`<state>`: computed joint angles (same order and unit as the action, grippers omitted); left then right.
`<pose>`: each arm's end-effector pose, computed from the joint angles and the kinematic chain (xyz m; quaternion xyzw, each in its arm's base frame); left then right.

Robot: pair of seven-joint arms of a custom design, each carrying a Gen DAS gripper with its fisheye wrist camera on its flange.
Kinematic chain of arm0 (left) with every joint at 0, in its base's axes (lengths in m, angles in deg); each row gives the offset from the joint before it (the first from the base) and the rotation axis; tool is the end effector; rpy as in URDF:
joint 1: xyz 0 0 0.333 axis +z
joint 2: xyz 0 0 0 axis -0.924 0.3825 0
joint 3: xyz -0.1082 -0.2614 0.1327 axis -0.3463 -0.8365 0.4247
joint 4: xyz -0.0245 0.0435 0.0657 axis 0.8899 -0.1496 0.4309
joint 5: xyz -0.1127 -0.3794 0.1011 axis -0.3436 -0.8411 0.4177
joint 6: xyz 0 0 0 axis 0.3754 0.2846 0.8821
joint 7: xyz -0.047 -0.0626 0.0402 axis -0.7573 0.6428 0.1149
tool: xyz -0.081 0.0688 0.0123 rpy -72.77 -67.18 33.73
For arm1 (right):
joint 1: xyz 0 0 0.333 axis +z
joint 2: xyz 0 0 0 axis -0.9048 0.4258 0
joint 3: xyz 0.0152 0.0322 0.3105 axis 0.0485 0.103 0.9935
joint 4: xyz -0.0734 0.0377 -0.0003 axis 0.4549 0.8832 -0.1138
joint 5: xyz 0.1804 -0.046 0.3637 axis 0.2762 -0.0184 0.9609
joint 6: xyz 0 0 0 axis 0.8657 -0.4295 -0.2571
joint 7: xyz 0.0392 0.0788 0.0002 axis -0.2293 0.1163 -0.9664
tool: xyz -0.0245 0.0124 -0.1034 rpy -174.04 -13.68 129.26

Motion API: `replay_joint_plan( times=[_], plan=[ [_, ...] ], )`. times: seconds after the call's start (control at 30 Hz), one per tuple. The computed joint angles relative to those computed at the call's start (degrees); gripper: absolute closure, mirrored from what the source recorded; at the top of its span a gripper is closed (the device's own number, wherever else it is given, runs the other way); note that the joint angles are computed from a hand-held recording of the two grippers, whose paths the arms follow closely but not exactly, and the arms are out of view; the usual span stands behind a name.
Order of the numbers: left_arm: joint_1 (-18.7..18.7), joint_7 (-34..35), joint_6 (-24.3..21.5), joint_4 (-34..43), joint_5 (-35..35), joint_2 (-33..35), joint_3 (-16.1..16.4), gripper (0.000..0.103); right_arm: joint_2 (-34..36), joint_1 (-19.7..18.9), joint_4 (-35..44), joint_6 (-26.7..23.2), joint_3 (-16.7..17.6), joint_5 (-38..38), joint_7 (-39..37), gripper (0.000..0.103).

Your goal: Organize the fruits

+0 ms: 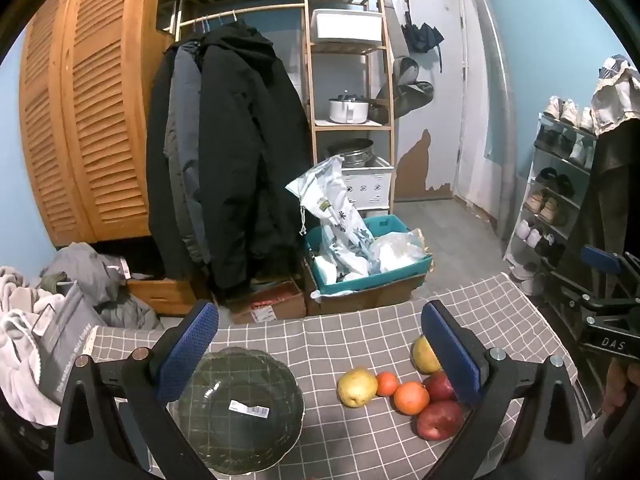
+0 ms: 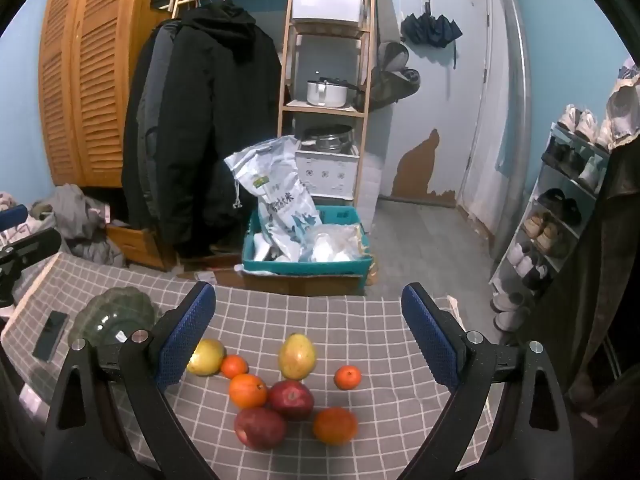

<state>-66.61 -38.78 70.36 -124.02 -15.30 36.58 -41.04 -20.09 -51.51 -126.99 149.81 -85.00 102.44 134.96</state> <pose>0.4568 -0.1284 0.6858 -0.6744 0.5475 -0.3003 0.3939 0.5320 0.1488 0.6943 -0.7469 0.4522 -0.2866 0.3944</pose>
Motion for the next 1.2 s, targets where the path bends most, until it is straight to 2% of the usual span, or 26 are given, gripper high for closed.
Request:
replay_joint_plan(
  times=[1.2],
  plan=[
    [0.33, -1.21, -0.65, 0.38, 0.98, -0.43, -0.24, 0.001, 0.07, -0.26, -0.04, 0.53, 0.30, -1.63, 0.95, 0.011]
  ],
)
